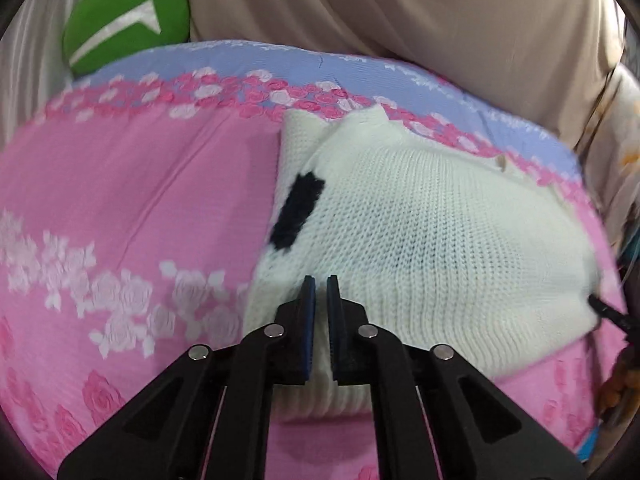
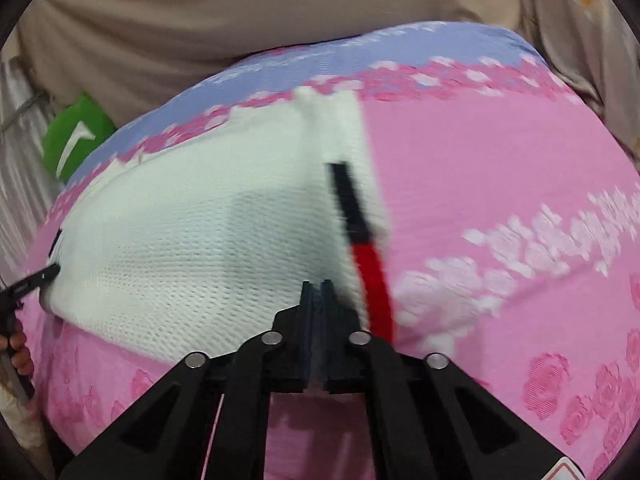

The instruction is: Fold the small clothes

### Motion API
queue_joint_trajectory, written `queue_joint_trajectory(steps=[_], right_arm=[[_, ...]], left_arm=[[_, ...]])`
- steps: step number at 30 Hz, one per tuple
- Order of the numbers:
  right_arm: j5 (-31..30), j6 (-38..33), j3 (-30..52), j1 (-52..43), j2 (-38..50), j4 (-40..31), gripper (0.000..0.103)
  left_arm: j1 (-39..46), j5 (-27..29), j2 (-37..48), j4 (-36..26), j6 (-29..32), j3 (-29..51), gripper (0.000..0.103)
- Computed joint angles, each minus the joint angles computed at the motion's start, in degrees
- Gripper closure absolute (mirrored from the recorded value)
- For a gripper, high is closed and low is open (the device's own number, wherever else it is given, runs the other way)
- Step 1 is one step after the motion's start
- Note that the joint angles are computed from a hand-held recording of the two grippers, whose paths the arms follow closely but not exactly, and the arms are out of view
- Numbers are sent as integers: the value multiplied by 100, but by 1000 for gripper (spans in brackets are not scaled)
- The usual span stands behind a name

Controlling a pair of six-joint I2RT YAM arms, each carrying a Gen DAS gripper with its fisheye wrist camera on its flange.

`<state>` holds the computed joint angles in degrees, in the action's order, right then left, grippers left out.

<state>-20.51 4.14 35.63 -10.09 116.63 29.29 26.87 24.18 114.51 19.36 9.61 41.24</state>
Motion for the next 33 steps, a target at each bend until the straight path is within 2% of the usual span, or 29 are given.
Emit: queue_joint_trajectory(steps=[1, 3, 5, 7, 8, 9, 10, 14, 16, 19, 20, 21, 24, 25, 26, 27, 29, 31, 33], right_arm=[[-64, 29, -56, -86, -32, 9, 103], [577, 64, -218, 321, -348, 61, 103], [624, 180, -199, 750, -679, -28, 90], [478, 232, -6, 1283, -947, -235, 90], [510, 245, 209, 1539, -943, -355, 90], [535, 234, 495, 1826, -888, -508, 90], [544, 210, 803, 2057, -783, -687, 90], [595, 179, 2302, 2639, 123, -1474, 90], [574, 180, 3255, 2748, 782, -2088, 90], [768, 37, 4590, 2775, 1729, -3024, 90], [678, 37, 4787, 2733, 1929, -3032, 95], [596, 35, 4842, 2701, 1988, -2987, 99], [171, 109, 5003, 2553, 2096, -3131, 99], [47, 120, 4985, 2511, 2122, -3063, 99], [-59, 141, 4972, 2478, 2140, -3012, 99], [-137, 179, 4985, 2459, 2145, -3012, 99], [-250, 281, 4888, 2421, 2090, -2948, 99], [-271, 392, 4688, 2406, 1936, -2887, 98], [-341, 500, 4230, 2358, 1596, -2686, 90]], left_arm=[[26, 15, -53, -27, -28, -65, 99], [-7, -52, -173, 4, -184, -166, 98], [-63, -86, -470, 44, -409, -317, 98], [75, 10, -761, 154, -681, -388, 81], [127, -15, -939, 229, -796, -508, 61], [150, -80, -981, 243, -922, -455, 50], [160, -158, -972, 249, -1024, -378, 49], [69, -268, -293, -228, -1285, 442, 48], [-12, -175, 219, -591, -1369, 973, 48], [-78, 47, 766, -816, -1490, 1435, 48], [-92, 148, 928, -867, -1538, 1578, 48], [-105, 199, 1016, -751, -1621, 1610, 46], [-185, 145, 1082, -655, -1751, 1711, 48], [-205, 174, 1121, -686, -1806, 1783, 51], [-237, 235, 1156, -777, -1832, 1877, 65], [-279, 278, 1148, -840, -1876, 1920, 73], [-395, 175, 933, -680, -1925, 1751, 80], [-481, 151, 611, -492, -1938, 1507, 81], [-607, 200, 174, -320, -1960, 1200, 83]])
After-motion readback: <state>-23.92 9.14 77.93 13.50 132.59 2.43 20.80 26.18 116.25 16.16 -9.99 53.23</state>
